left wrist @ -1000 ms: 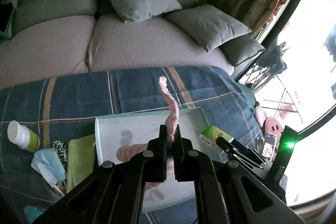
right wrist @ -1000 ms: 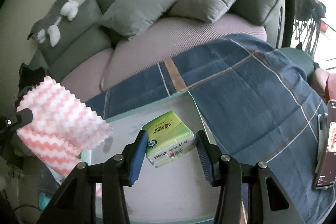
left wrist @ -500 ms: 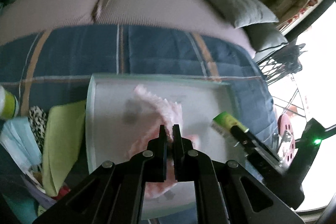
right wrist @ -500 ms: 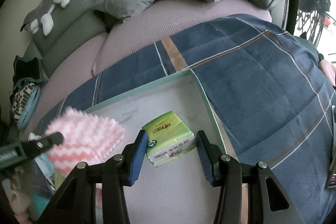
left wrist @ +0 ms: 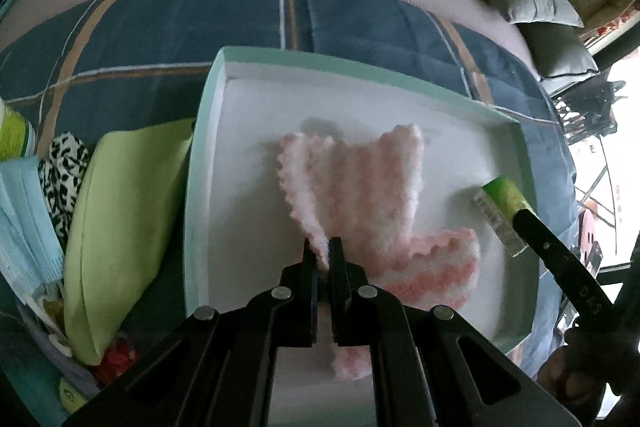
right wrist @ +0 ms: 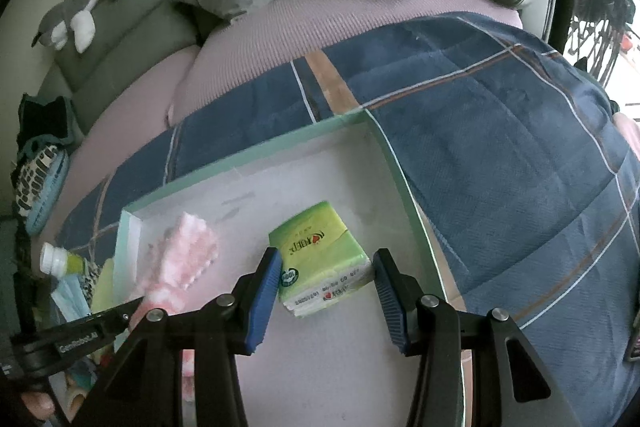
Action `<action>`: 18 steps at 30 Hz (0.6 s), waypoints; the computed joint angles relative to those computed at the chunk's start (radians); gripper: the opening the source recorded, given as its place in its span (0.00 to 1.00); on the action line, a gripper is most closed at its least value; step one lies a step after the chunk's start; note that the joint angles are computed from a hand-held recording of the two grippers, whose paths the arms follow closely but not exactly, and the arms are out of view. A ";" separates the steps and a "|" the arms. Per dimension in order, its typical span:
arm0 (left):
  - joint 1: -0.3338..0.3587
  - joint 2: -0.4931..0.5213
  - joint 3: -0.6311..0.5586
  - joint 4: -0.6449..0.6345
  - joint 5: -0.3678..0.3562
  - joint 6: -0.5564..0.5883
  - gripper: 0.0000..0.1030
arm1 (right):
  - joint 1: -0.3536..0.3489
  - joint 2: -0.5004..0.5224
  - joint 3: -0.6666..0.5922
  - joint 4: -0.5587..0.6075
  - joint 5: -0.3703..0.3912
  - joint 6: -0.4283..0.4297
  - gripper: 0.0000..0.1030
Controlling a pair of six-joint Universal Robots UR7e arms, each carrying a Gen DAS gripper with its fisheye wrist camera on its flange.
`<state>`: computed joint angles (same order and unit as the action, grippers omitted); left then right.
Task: Organize soft objects
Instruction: 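Lower the cloth into the tray and open the left gripper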
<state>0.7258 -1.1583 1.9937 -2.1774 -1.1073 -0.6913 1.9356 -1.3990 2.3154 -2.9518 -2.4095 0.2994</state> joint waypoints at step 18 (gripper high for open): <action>-0.053 -0.020 -0.004 0.083 0.104 -0.053 0.14 | -0.012 -0.007 -0.016 0.142 -0.006 0.065 0.49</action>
<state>0.6729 -1.1785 1.9893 -2.0946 -1.0030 -0.7441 1.9240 -1.4064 2.2993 -2.8101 -2.4158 0.3643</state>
